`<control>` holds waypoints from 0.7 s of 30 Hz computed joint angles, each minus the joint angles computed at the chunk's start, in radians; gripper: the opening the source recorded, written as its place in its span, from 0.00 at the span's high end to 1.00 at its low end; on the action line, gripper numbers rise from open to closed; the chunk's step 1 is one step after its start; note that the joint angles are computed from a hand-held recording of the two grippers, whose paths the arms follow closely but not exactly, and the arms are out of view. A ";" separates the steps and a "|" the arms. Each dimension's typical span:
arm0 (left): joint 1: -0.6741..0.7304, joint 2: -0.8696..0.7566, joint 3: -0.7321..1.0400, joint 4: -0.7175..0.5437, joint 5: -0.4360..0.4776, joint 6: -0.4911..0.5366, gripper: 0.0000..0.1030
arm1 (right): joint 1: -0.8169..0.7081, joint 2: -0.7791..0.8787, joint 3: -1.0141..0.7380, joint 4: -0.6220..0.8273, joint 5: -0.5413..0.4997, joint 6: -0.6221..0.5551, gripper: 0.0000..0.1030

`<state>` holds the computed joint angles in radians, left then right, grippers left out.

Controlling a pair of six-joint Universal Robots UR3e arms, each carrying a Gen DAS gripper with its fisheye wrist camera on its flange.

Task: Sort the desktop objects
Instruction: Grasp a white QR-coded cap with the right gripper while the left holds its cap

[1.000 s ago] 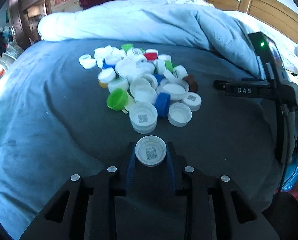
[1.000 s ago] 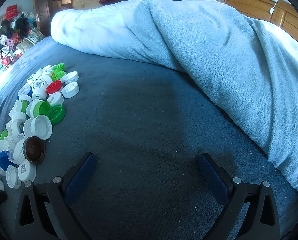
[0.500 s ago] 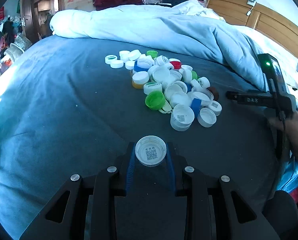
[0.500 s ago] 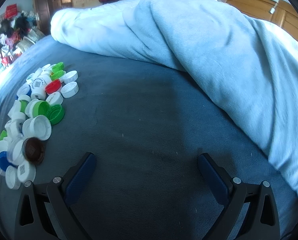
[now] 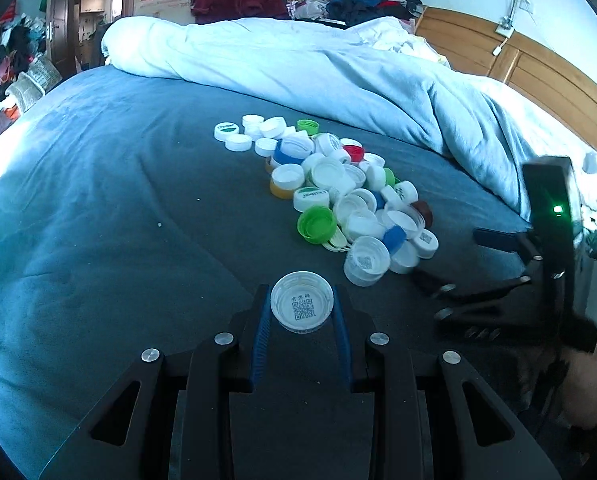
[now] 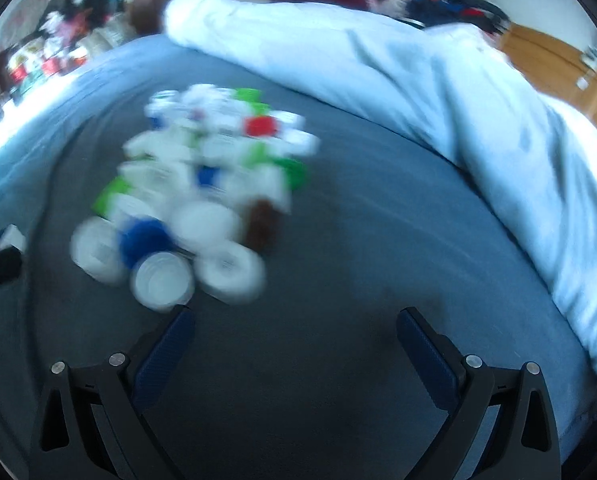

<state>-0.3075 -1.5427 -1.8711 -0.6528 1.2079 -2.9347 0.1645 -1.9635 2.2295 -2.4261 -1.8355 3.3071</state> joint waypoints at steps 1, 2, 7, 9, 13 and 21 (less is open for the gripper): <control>0.003 -0.003 0.003 0.000 -0.001 -0.003 0.76 | 0.012 0.043 -0.024 -0.022 0.011 -0.015 0.00; 0.007 -0.001 -0.001 0.004 -0.003 -0.004 0.76 | 0.018 0.044 -0.027 -0.023 0.006 -0.014 0.00; 0.019 -0.003 -0.009 0.012 -0.015 0.002 0.76 | -0.198 -0.188 0.121 0.042 0.184 -0.061 0.01; 0.021 -0.011 -0.003 0.011 -0.022 0.000 0.76 | -0.220 -0.215 0.134 0.040 0.206 -0.094 0.05; 0.023 -0.021 0.002 0.008 -0.024 -0.001 0.76 | -0.220 -0.161 0.131 -0.038 0.227 -0.139 0.19; -0.008 -0.032 -0.004 0.036 0.020 -0.010 0.76 | -0.203 -0.139 0.116 -0.066 0.241 -0.154 0.69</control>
<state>-0.3151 -1.5748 -1.8748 -0.6172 1.2281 -2.9447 -0.0381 -2.1030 2.3457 -2.4924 -1.5943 3.1531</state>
